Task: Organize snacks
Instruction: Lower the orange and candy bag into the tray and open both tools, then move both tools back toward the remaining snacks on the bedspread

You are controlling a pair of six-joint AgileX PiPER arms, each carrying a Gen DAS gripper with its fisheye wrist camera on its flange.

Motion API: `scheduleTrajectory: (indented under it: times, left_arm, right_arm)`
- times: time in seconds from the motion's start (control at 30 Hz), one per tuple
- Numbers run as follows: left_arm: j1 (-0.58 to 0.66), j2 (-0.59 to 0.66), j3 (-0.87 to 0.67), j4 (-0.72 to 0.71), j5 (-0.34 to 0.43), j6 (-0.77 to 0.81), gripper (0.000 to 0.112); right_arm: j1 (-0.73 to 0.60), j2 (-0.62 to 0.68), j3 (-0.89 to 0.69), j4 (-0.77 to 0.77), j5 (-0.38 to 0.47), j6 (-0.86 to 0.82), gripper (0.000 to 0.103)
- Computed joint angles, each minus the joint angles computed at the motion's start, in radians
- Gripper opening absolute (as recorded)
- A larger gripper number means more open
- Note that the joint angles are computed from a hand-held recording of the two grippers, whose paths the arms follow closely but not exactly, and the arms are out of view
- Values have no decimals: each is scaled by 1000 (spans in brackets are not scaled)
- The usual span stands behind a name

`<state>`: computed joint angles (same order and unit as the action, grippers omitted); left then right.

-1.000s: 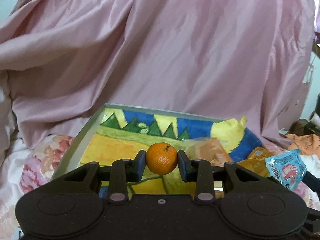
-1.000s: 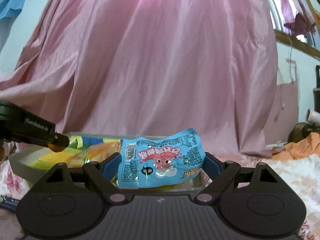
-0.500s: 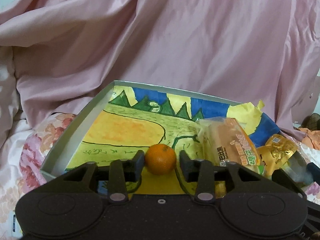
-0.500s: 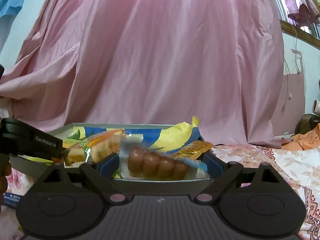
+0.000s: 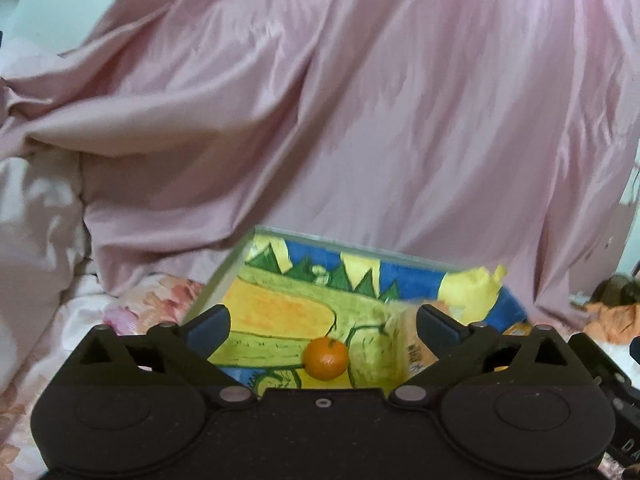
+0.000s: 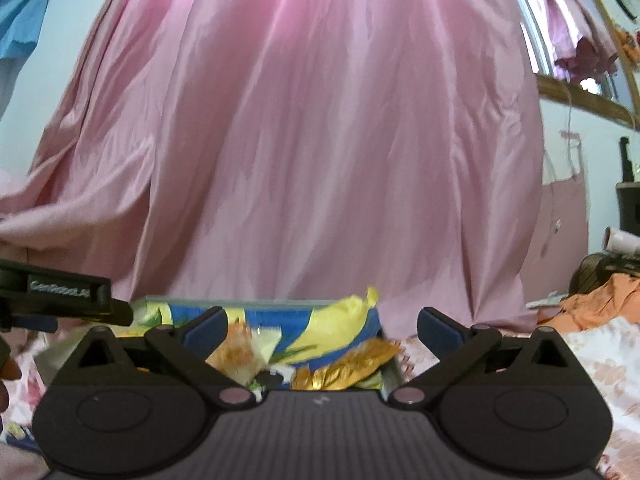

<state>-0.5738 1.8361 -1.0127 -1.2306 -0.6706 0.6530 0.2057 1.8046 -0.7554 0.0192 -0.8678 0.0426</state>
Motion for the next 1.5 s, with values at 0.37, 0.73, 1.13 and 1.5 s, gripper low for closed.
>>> scheduleTrajectory:
  times: [0.37, 0.73, 1.13, 1.5]
  left_arm:
    - [-146, -244, 255, 33, -158, -86, 102]
    - [-365, -423, 476, -102, -278, -101, 102]
    - [-565, -512, 640, -223, -343, -142, 102]
    - [-615, -475, 736, -225, -256, -238, 102]
  right_arm:
    - [75, -277, 217, 106, -37, -50, 103]
    - [194, -517, 359, 284, 63, -207, 103]
    - [337, -744, 522, 547, 163, -517, 103]
    - [475, -823, 548, 966, 311, -896, 103]
